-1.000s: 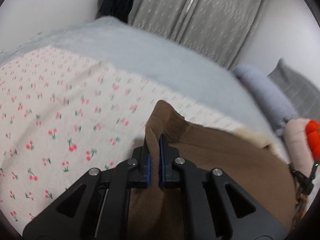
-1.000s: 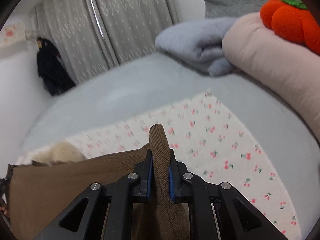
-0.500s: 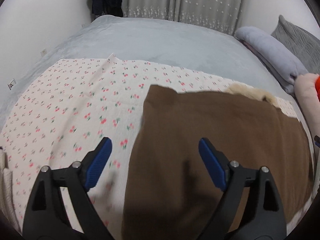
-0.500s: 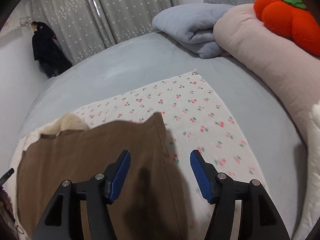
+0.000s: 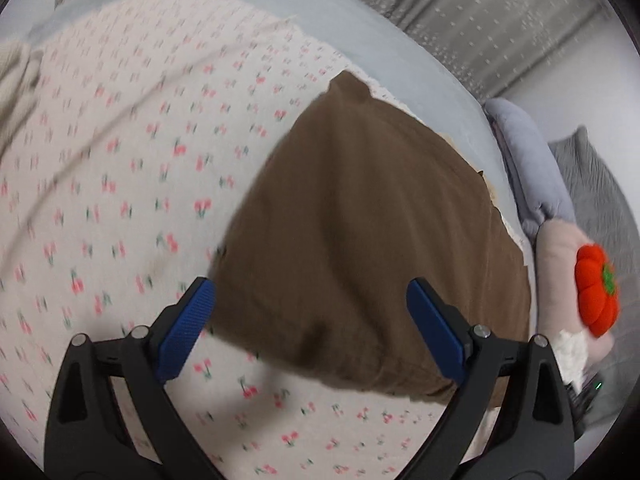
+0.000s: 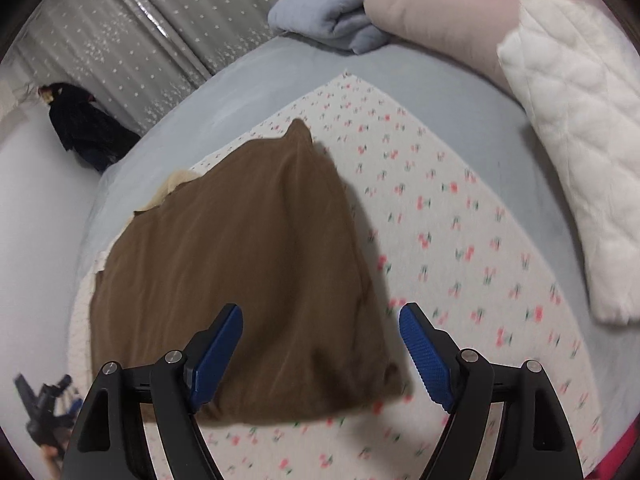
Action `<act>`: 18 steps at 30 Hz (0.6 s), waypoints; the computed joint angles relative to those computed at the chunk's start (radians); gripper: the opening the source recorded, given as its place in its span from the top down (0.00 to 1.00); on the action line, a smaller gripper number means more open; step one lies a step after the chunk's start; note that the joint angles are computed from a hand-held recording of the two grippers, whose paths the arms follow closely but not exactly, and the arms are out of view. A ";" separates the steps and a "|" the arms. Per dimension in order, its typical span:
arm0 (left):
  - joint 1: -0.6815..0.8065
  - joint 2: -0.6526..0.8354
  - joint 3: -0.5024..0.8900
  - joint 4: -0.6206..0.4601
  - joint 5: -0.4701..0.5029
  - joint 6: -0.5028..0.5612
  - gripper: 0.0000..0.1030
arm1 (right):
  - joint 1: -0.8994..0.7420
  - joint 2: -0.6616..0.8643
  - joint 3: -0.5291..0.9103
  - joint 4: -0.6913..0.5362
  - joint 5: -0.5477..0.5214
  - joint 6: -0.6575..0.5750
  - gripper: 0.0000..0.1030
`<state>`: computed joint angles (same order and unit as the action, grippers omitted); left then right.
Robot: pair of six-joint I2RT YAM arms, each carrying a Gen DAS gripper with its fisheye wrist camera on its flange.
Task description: Fold large clothes
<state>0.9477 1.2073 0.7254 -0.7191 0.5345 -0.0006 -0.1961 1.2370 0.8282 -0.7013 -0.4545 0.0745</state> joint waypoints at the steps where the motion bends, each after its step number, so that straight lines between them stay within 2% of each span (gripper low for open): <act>1: 0.011 0.000 -0.017 -0.006 0.013 -0.010 0.06 | -0.005 -0.019 -0.017 -0.007 -0.002 0.008 0.20; 7: 0.067 0.038 -0.155 0.082 0.098 -0.070 0.06 | -0.039 -0.047 -0.151 -0.019 -0.029 0.054 0.19; 9: 0.087 0.082 -0.206 0.175 0.165 -0.121 0.06 | -0.051 0.005 -0.194 0.032 -0.062 0.084 0.19; 10: 0.092 0.092 -0.226 0.209 0.191 -0.140 0.09 | -0.061 0.041 -0.213 0.073 -0.106 0.100 0.19; 11: 0.097 0.121 -0.258 0.288 0.244 -0.180 0.12 | -0.071 0.084 -0.229 0.126 -0.169 0.105 0.19; 13: 0.094 0.144 -0.302 0.408 0.296 -0.248 0.24 | -0.099 0.189 -0.265 0.281 -0.317 0.142 0.19; 14: 0.081 0.150 -0.338 0.512 0.299 -0.317 0.25 | -0.113 0.229 -0.295 0.392 -0.379 0.201 0.19; 17: 0.074 0.158 -0.410 0.719 0.307 -0.462 0.28 | -0.133 0.290 -0.336 0.602 -0.458 0.341 0.20; 18: 0.067 0.158 -0.419 0.752 0.295 -0.491 0.34 | -0.129 0.301 -0.346 0.664 -0.463 0.384 0.24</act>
<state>1.0146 1.3651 0.3060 0.0331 0.8293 -0.4920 -0.3254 1.5379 0.4818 -0.0378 -0.9174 0.4588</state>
